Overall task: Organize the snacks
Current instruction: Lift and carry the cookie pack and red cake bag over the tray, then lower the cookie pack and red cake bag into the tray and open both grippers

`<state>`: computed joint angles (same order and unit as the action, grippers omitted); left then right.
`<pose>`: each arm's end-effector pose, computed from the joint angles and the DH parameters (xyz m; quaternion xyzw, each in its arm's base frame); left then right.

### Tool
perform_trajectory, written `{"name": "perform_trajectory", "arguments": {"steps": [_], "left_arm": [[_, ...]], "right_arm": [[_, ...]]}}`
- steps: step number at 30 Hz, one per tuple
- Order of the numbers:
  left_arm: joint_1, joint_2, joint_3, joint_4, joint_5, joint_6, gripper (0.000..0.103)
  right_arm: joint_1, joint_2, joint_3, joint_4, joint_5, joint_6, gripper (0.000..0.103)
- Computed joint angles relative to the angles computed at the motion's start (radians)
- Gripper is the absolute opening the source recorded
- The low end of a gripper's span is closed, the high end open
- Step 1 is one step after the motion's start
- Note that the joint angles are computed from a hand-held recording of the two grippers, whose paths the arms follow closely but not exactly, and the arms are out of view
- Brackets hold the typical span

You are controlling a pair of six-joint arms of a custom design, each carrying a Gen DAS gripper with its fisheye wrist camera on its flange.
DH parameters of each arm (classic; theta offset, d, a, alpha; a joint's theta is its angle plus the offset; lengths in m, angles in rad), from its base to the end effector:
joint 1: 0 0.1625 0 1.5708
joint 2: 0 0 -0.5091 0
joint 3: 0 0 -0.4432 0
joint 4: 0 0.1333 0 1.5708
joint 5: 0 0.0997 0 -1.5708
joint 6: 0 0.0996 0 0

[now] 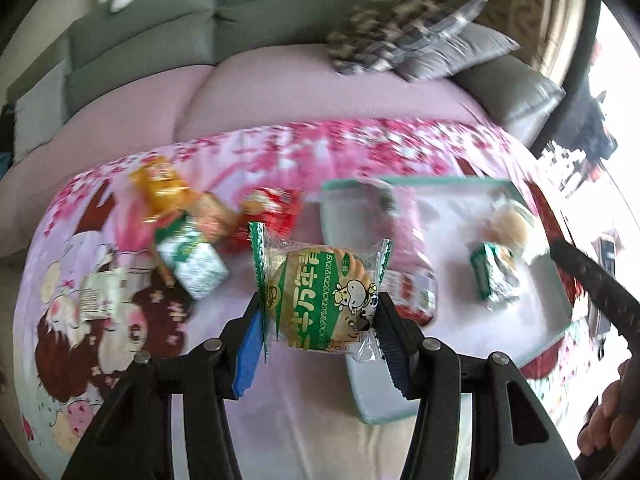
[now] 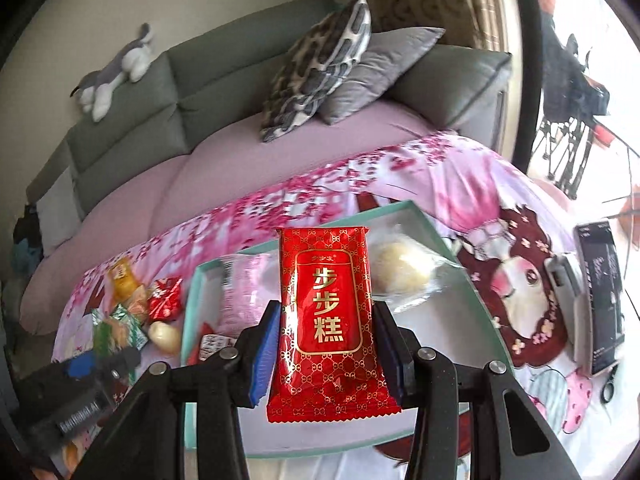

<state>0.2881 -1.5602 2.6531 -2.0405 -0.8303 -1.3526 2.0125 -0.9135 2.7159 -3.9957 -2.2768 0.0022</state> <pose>-0.1801 -0.2625 0.1601 0.0799 0.8907 -0.2619 0.3630 0.2051 -0.2730 0.1307 0.0914 -0.8949 0.3528 0.2578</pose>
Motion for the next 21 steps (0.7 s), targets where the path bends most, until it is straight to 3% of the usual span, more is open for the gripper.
{"name": "perform_trajectory", "arguments": {"steps": [9,21], "left_arm": [[0.027,0.188,0.004,-0.215,-0.067,0.129,0.055],[0.077,0.260,0.013,-0.322,-0.125,0.192,0.055]], "right_arm": [[-0.045,0.002,0.009,0.034,0.050,-0.005,0.048],[-0.060,0.061,-0.010,0.101,0.113,0.006,0.048]]}}
